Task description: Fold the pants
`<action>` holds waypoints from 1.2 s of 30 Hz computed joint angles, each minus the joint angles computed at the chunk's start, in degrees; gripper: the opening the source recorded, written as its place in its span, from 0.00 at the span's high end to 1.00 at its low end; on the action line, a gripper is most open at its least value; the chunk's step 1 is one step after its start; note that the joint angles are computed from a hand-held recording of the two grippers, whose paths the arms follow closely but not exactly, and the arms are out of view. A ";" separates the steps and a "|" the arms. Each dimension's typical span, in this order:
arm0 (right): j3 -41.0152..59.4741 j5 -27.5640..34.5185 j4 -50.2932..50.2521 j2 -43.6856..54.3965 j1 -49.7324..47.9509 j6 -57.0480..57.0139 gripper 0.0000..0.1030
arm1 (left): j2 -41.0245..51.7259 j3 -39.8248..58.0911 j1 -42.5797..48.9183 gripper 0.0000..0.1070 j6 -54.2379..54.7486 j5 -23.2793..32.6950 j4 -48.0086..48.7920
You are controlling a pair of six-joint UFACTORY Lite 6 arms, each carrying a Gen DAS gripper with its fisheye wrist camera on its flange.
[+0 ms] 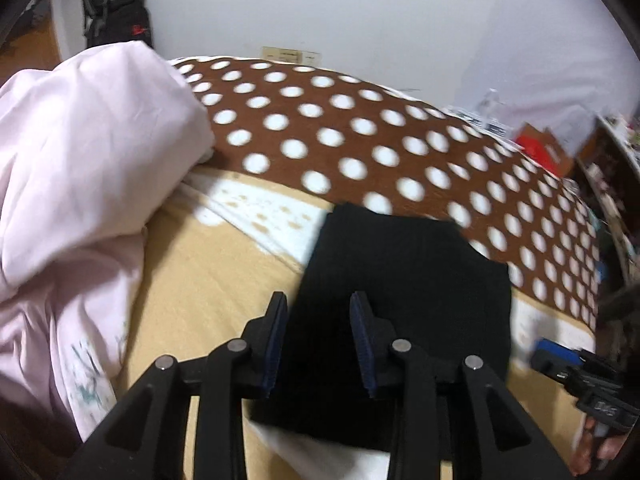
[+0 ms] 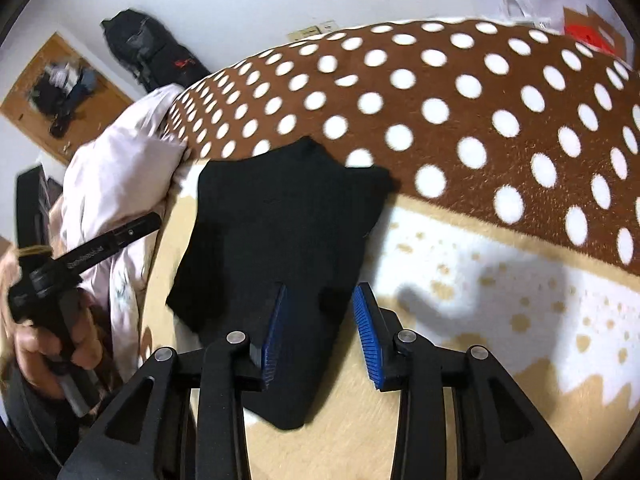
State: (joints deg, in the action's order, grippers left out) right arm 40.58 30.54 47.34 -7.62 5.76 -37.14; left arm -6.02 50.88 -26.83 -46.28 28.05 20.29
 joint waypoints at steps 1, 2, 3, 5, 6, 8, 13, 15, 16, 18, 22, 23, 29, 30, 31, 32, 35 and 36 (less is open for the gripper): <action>-1.40 -0.44 -0.49 -1.18 1.54 0.02 0.65 | -1.31 -1.36 -1.94 0.66 -0.98 0.95 0.54; -2.72 -0.91 -0.64 -1.58 3.31 -0.41 0.65 | -0.75 -1.41 -3.64 0.66 -1.59 1.93 0.52; -4.28 -1.53 -0.97 -1.97 5.02 -0.21 0.65 | 0.00 -1.93 -5.39 0.66 -1.66 3.32 -0.46; -5.66 -2.52 -0.34 0.01 7.50 -0.58 0.65 | 3.38 -2.15 -7.50 0.66 0.00 5.87 -4.49; -5.27 -3.11 -0.77 2.56 8.90 -0.27 0.65 | 6.32 -1.63 -8.47 0.66 -0.44 7.40 -5.50; -4.46 -6.18 -4.11 6.10 11.73 2.85 0.65 | 10.41 -0.13 -11.43 0.66 -5.50 8.24 -1.38; -3.63 -4.43 -10.22 5.10 10.67 7.71 0.65 | 10.96 1.81 -14.28 0.64 -10.90 10.12 1.17; -5.52 -2.57 -14.08 -0.09 9.60 10.43 0.65 | 8.19 0.91 -16.93 0.64 -14.61 11.54 2.72; -6.98 -1.22 -16.09 -3.78 8.65 11.55 0.65 | 6.64 0.37 -18.95 0.64 -17.62 12.77 3.92; -9.08 0.28 -19.15 -9.19 8.89 14.89 0.65 | 2.80 -1.34 -23.02 0.64 -23.33 14.49 5.16; -13.07 7.00 -24.60 -22.28 6.26 18.95 0.65 | -1.18 -1.67 -32.40 0.64 -33.95 19.73 7.47; -13.65 7.78 -26.67 -24.91 7.42 21.70 0.65 | -1.26 -1.16 -34.64 0.64 -35.71 21.11 8.09; -14.90 14.54 -34.05 -38.00 12.94 33.57 0.65 | -2.20 3.35 -43.41 0.64 -40.39 29.08 11.18; -14.73 15.39 -35.46 -39.53 14.66 36.09 0.65 | -2.28 3.81 -44.02 0.64 -40.89 29.72 11.67; -14.52 15.71 -36.69 -40.32 16.49 38.55 0.65 | -2.39 4.65 -45.00 0.64 -41.47 30.82 11.95; -14.14 16.34 -37.99 -41.27 18.41 41.11 0.65 | -3.13 4.48 -45.47 0.64 -41.83 31.40 12.18; -13.40 18.69 -42.98 -44.46 24.55 49.46 0.64 | -4.53 5.32 -48.52 0.64 -44.18 33.94 13.04; -13.13 19.32 -44.27 -45.04 26.32 51.87 0.61 | -4.93 5.42 -49.33 0.64 -44.55 34.39 13.22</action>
